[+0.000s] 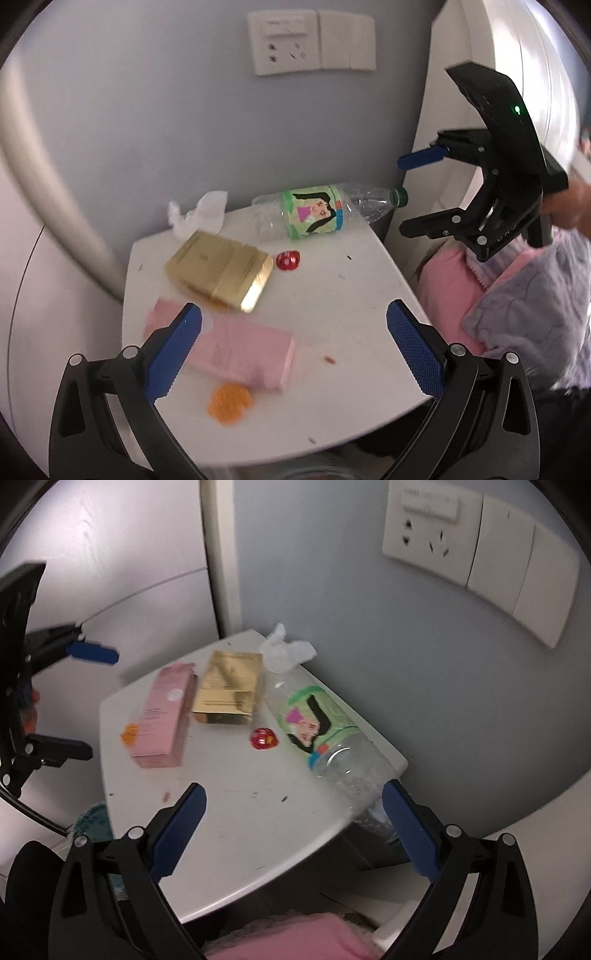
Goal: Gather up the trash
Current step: 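Reach the left tool to the green-labelled plastic bottle and close on it, then lift the bottle with the left tool and carry it over the bin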
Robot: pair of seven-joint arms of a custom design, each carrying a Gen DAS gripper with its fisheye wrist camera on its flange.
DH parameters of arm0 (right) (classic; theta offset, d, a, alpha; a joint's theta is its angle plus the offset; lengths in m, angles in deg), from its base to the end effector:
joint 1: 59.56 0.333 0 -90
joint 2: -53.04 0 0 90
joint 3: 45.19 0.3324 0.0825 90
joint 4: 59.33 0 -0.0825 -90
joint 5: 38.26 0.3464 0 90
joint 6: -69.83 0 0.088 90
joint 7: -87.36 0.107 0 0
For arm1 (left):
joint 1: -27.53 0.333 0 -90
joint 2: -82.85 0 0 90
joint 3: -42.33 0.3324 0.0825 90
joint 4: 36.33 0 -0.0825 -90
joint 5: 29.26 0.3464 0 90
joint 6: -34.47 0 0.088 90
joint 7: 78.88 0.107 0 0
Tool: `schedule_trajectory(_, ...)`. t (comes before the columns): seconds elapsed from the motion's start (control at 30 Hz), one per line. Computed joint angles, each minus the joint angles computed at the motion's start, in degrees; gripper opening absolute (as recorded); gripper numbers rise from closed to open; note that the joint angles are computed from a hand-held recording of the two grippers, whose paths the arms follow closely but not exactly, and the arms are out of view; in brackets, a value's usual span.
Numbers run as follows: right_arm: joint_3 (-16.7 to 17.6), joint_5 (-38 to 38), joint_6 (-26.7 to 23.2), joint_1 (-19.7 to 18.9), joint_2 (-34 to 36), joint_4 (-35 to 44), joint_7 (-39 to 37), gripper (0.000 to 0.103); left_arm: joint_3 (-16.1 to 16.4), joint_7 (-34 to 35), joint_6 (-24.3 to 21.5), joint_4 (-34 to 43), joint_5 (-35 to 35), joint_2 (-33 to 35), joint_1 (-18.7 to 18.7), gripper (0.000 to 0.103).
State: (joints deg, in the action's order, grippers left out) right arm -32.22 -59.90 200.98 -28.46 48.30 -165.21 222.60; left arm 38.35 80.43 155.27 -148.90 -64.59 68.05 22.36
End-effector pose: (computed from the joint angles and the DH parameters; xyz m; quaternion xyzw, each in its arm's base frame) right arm 0.3910 0.3742 0.6370 -0.7237 0.6173 -0.1788 0.2514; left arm 0.4624 -0.1066 0.6540 -0.1933 0.9213 -0.3177 0.1131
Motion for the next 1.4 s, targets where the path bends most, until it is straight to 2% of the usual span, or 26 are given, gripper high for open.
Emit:
schedule_trajectory(0.2,-1.54,3.47,-0.10,-1.12,2.75,1.05,-3.89,0.093,-2.59,3.41,-0.76,8.45,3.41,9.11,-1.32,0.097)
schedule_trajectory(0.53,-2.86,7.05,-3.44,-2.34,7.40,4.74,-8.20,0.093,-7.08,10.76,-6.08,23.54,10.43,23.22,-2.66,0.097)
schedule_trajectory(0.8,-3.27,9.27,-6.41,-2.70,9.82,6.62,-12.25,0.093,-9.16,15.91,-10.43,33.47,17.74,31.77,-4.69,0.097)
schedule_trajectory(0.97,-3.33,9.83,-6.97,-2.58,10.75,7.35,-13.71,0.093,-9.81,17.56,-15.49,40.25,20.12,36.81,-5.77,0.097)
schedule_trajectory(1.1,-3.45,10.72,-5.54,-2.77,10.37,6.31,-13.86,0.093,-10.03,18.21,-19.51,45.05,20.53,40.34,-5.91,0.097)
schedule_trajectory(1.17,-3.35,11.00,-5.56,-2.75,10.22,5.92,-14.49,0.087,-10.09,17.52,-21.67,48.04,20.57,42.27,-6.16,0.096)
schedule_trajectory(1.23,-3.30,12.16,-5.16,-2.89,10.00,5.42,-15.21,0.072,-9.97,17.45,-23.53,50.92,21.48,44.11,-6.54,0.090)
schedule_trajectory(1.4,-3.24,12.74,-4.36,-2.86,9.27,4.44,-15.29,0.071,-10.05,18.36,-24.00,53.05,22.16,45.48,-6.81,0.088)
